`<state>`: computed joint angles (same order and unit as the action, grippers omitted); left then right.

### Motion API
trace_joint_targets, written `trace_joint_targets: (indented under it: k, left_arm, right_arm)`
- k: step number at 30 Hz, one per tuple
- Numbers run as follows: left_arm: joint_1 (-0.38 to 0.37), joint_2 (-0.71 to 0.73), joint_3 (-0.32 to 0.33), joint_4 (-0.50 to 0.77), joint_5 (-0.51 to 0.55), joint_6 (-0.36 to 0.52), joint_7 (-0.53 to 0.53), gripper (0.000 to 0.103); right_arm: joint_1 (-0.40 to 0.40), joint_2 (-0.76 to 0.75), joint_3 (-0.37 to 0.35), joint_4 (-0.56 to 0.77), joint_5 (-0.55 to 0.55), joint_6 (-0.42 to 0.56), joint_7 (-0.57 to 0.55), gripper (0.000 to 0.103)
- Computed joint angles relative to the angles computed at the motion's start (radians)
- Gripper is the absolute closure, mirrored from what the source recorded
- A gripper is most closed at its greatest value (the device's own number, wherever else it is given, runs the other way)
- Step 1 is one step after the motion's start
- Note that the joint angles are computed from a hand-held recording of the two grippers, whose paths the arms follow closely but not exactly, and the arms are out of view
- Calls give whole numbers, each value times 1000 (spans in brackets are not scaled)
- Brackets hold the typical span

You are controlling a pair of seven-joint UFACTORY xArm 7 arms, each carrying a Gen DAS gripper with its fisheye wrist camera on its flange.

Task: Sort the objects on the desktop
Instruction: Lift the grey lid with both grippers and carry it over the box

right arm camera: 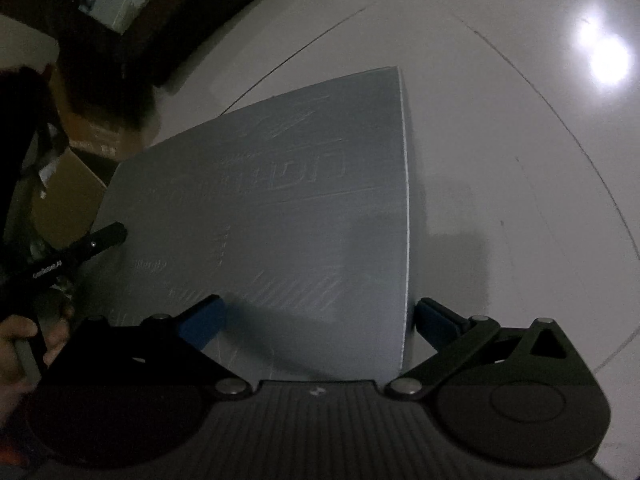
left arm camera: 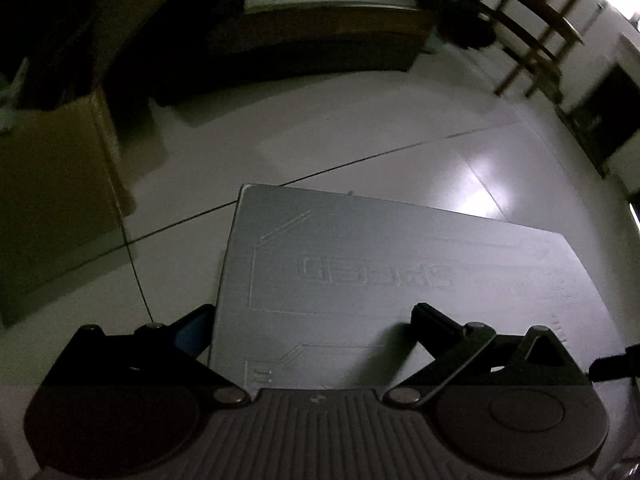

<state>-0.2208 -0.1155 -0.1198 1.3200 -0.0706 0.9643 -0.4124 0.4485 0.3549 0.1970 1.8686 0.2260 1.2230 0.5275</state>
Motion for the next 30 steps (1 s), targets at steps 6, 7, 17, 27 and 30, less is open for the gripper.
trace_joint_targets:
  k: [6,7,17,27,30]
  left_arm:
    - [-40,-20,-33,72,15,69,46,1]
    - [-49,-19,-40,85,17,77,51,1]
    - [-152,-27,-101,202,16,171,143,2]
    - [-248,-29,-160,255,-3,180,184,2]
    - [-278,-28,-181,242,-4,158,180,2]
  right_arm:
    - [-18,-271,2,-311,51,-118,72,0]
    - [-22,-316,3,-355,57,-130,83,0]
    - [-31,-788,41,-756,86,-187,309,0]
    - [-24,-1172,137,-947,70,-97,658,0]
    - [-23,-1254,153,-974,71,-52,725,0]
